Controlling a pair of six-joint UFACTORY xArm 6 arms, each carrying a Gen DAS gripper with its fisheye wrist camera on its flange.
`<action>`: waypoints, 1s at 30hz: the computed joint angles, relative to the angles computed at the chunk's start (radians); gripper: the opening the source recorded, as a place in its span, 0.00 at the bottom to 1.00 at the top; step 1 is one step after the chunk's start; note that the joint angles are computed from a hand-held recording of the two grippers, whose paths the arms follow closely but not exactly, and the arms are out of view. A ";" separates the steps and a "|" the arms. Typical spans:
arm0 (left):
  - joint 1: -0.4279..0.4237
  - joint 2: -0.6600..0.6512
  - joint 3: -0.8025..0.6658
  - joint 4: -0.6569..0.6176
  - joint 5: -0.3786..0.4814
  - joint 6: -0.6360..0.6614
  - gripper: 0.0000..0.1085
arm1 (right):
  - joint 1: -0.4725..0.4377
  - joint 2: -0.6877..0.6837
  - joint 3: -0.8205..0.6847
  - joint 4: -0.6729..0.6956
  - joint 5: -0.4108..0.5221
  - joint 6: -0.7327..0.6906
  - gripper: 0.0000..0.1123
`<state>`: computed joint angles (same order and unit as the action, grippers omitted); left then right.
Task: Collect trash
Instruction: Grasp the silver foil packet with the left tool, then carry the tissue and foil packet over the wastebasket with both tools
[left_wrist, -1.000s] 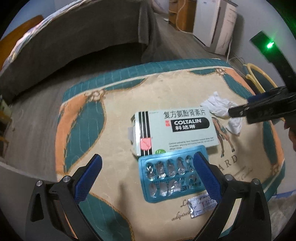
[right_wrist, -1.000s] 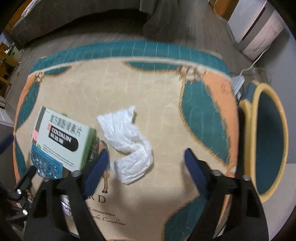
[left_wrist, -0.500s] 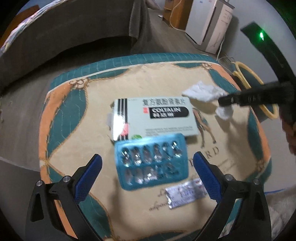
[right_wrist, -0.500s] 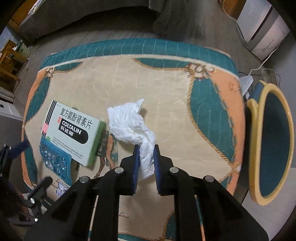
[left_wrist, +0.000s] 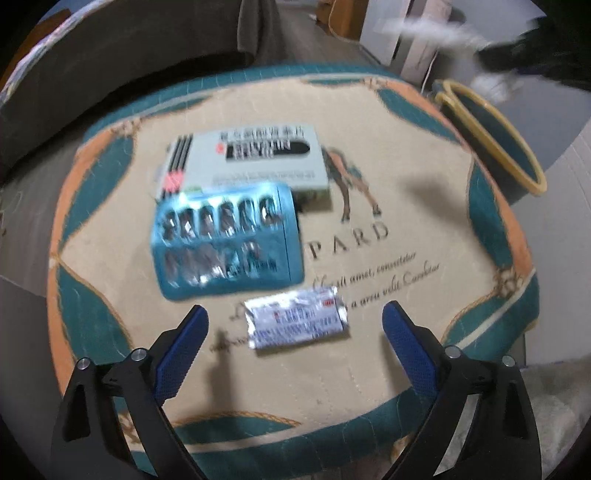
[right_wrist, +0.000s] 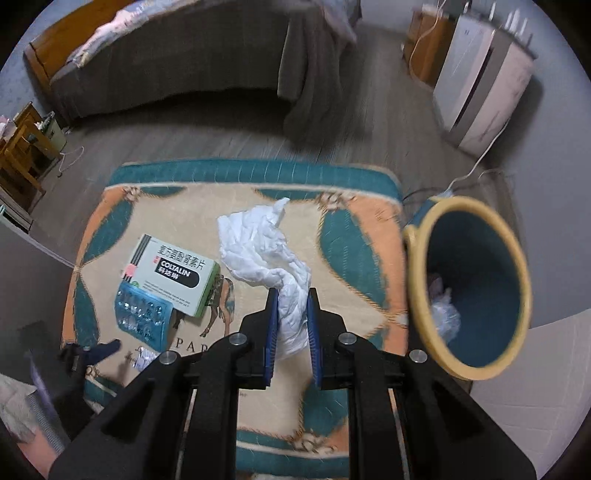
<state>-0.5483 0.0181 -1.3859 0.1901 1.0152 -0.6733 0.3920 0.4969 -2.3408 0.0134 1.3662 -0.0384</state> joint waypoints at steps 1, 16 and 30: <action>0.001 0.000 0.003 -0.009 -0.001 -0.003 0.84 | -0.009 -0.045 0.063 0.019 -0.025 0.007 0.13; -0.018 0.025 -0.056 0.079 0.038 0.036 0.56 | -0.059 -0.074 0.123 0.069 -0.062 0.020 0.13; -0.064 0.189 -0.377 0.171 0.047 0.144 0.56 | -0.150 0.065 -0.105 0.113 0.006 0.017 0.13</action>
<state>-0.6126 0.2067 -1.7630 0.3613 1.0621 -0.5295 0.2423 0.5623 -2.4459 0.1266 1.3727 -0.0215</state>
